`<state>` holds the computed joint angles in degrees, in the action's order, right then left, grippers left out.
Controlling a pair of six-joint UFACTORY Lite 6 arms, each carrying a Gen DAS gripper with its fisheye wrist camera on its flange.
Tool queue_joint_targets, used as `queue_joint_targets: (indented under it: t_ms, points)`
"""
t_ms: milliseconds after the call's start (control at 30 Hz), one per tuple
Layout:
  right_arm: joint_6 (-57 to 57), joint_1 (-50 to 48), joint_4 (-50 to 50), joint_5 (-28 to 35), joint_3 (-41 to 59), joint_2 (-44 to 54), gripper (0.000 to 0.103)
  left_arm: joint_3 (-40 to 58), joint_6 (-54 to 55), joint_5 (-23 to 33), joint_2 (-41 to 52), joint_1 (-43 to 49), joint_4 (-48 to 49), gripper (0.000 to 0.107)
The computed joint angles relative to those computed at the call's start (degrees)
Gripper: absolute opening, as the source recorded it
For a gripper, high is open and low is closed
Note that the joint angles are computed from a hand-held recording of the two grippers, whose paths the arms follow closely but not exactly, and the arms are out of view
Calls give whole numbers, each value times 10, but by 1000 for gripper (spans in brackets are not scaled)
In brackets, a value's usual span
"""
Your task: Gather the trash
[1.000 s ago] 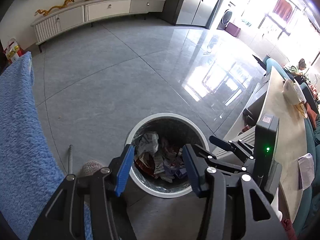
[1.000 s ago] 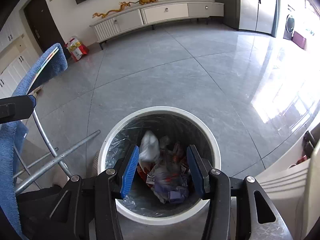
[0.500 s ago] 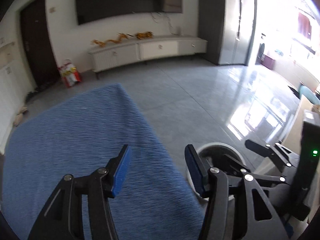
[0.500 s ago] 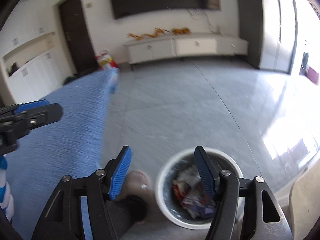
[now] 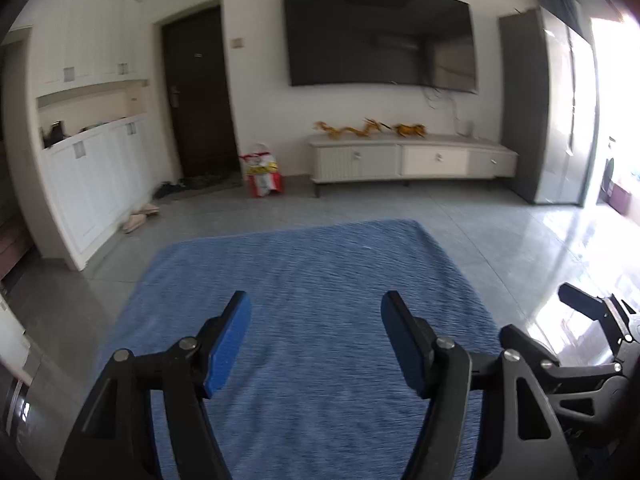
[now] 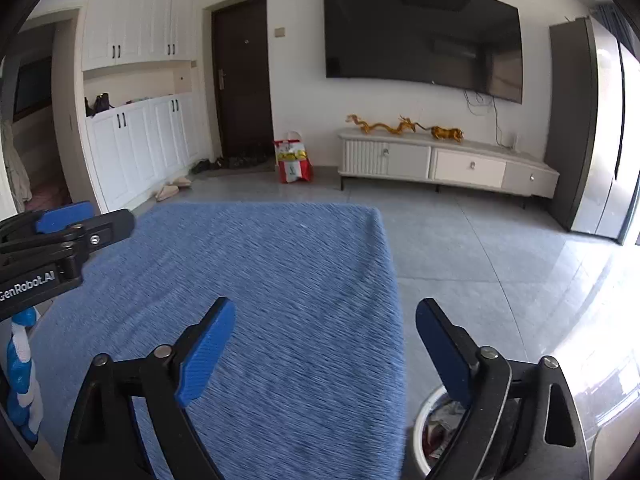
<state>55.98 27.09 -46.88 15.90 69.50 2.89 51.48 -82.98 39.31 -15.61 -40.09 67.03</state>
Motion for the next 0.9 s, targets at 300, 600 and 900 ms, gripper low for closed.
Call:
queue_joint_targets:
  t_ms: [300,600,900]
  points:
    - [94,108,-72,97,104,71,99,-113,45,-16,-153,78,-26,67]
    - [129,155,-103,151,116,69,100,-169,75,-25,-224,96,-61,67]
    - [153,176,-134,175,108,58,102,-184,63,28,-260,66,-59,67]
